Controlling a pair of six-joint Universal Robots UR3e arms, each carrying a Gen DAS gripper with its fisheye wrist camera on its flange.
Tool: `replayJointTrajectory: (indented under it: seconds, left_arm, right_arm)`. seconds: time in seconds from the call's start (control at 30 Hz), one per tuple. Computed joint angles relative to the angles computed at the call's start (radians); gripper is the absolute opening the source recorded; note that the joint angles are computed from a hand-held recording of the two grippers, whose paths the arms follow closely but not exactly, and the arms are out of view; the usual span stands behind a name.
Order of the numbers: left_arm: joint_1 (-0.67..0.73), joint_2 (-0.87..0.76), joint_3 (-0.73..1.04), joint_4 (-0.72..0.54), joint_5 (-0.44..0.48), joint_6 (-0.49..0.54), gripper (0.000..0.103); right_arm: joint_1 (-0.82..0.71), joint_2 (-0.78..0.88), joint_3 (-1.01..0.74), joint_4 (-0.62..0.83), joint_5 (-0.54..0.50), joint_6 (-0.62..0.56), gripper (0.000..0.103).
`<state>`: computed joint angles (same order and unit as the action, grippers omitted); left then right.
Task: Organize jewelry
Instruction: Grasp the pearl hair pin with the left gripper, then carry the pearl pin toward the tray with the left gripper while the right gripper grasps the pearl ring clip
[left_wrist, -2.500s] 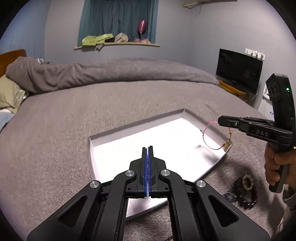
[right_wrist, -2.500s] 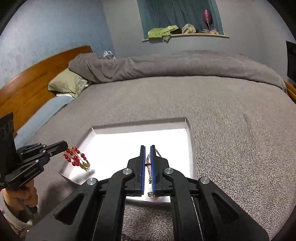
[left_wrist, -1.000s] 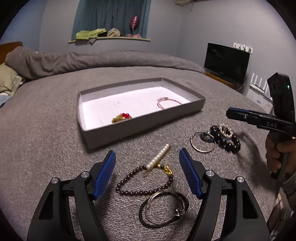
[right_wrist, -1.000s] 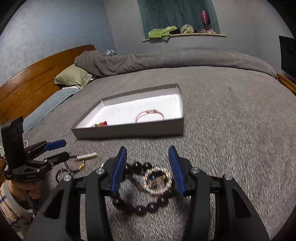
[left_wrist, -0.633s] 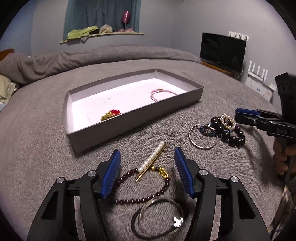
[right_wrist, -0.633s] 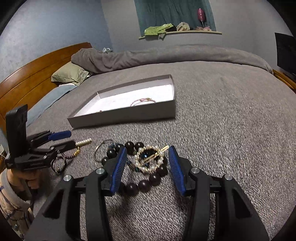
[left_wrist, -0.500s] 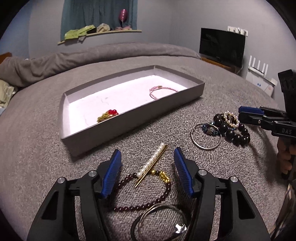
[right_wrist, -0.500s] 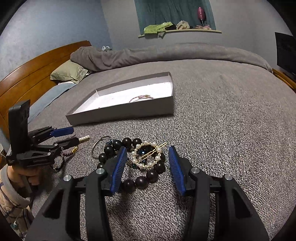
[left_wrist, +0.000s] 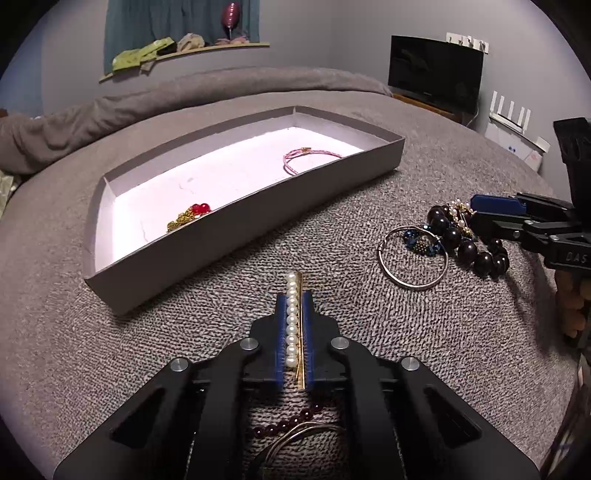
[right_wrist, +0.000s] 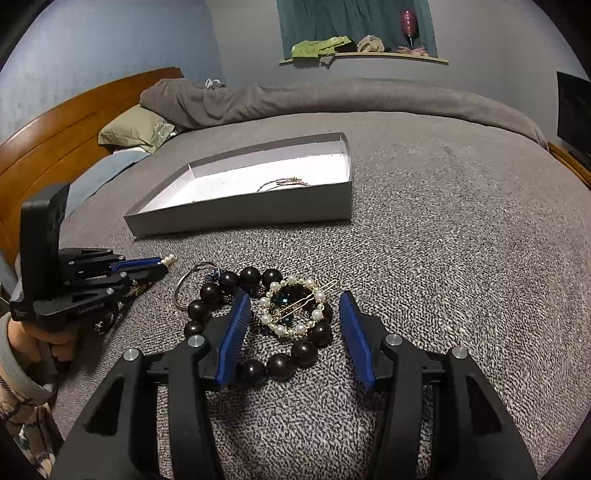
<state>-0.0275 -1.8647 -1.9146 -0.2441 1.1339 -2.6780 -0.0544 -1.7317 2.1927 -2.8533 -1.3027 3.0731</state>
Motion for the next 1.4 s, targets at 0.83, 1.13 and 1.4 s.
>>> replayJointTrajectory:
  seconds: [0.83, 1.13, 1.4]
  left_arm:
    - [0.027, 0.139, -0.106, 0.106, -0.055, -0.083, 0.008]
    - [0.002, 0.18, -0.124, 0.193, 0.02, -0.122, 0.008]
    - [0.006, 0.191, -0.116, 0.204, 0.028, -0.129, 0.008]
  right_arm:
    - [0.046, 0.041, -0.034, -0.027, -0.093, 0.0, 0.04]
    - [0.043, 0.015, -0.074, -0.02, -0.059, 0.012, 0.039]
    - [0.069, 0.048, -0.152, -0.011, -0.053, 0.02, 0.04]
